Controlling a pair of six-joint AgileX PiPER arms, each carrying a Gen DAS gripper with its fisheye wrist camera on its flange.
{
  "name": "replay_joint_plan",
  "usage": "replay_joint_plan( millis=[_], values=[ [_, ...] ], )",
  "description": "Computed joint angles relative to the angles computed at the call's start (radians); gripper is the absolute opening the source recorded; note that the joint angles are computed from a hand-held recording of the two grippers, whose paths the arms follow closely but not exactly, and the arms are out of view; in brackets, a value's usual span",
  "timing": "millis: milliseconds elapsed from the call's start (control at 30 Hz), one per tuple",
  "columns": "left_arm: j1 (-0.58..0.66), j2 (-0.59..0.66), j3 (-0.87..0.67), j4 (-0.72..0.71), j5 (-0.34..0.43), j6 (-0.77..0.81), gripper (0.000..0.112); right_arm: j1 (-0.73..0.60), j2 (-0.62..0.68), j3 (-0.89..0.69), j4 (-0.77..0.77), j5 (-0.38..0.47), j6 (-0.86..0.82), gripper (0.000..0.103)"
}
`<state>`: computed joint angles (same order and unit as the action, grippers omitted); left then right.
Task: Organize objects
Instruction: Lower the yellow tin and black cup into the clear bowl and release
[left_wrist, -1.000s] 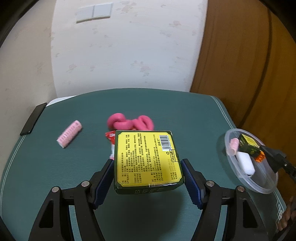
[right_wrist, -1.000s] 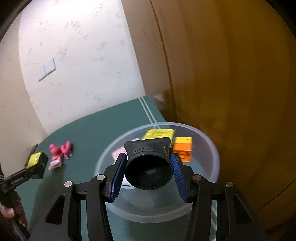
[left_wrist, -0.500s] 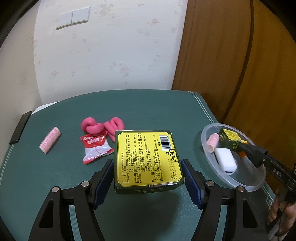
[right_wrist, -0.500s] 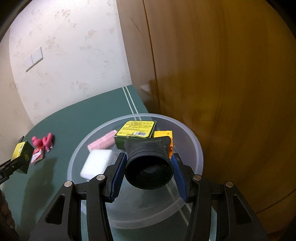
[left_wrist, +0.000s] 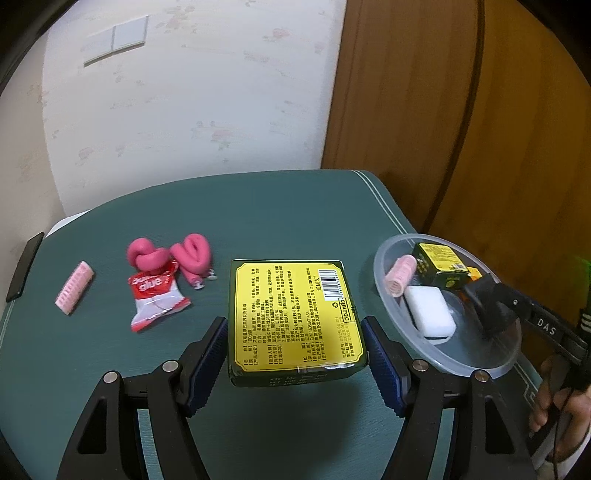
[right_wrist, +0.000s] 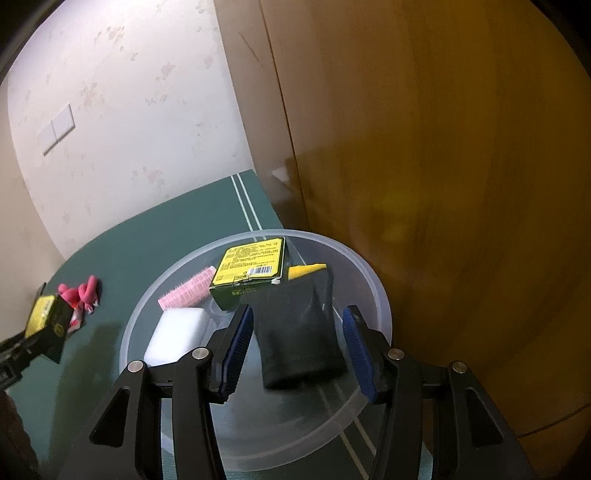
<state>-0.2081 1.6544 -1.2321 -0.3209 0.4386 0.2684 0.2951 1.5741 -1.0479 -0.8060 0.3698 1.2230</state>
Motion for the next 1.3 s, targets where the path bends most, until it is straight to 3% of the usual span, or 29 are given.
replay_joint_plan(
  millis=[267, 867, 1033, 1167, 1300],
  values=[
    [-0.059, 0.031, -0.049, 0.013, 0.029, -0.015, 0.075, 0.049, -0.017, 0.010, -0.251, 0.063, 0.200, 0.064],
    [-0.262, 0.115, -0.186, -0.083, 0.070, 0.124, 0.075, 0.001, -0.053, 0.026, -0.330, 0.030, 0.281, 0.064],
    [-0.245, 0.132, -0.199, -0.170, 0.101, 0.199, 0.076, 0.001, -0.047, 0.022, -0.318, 0.020, 0.267, 0.064],
    [-0.202, 0.093, -0.161, -0.247, 0.093, 0.241, 0.090, 0.000, -0.047, 0.021, -0.317, 0.014, 0.267, 0.064],
    [-0.150, 0.034, -0.097, -0.326, 0.076, 0.310, 0.093, 0.002, -0.049, 0.020, -0.314, 0.012, 0.259, 0.064]
  ],
)
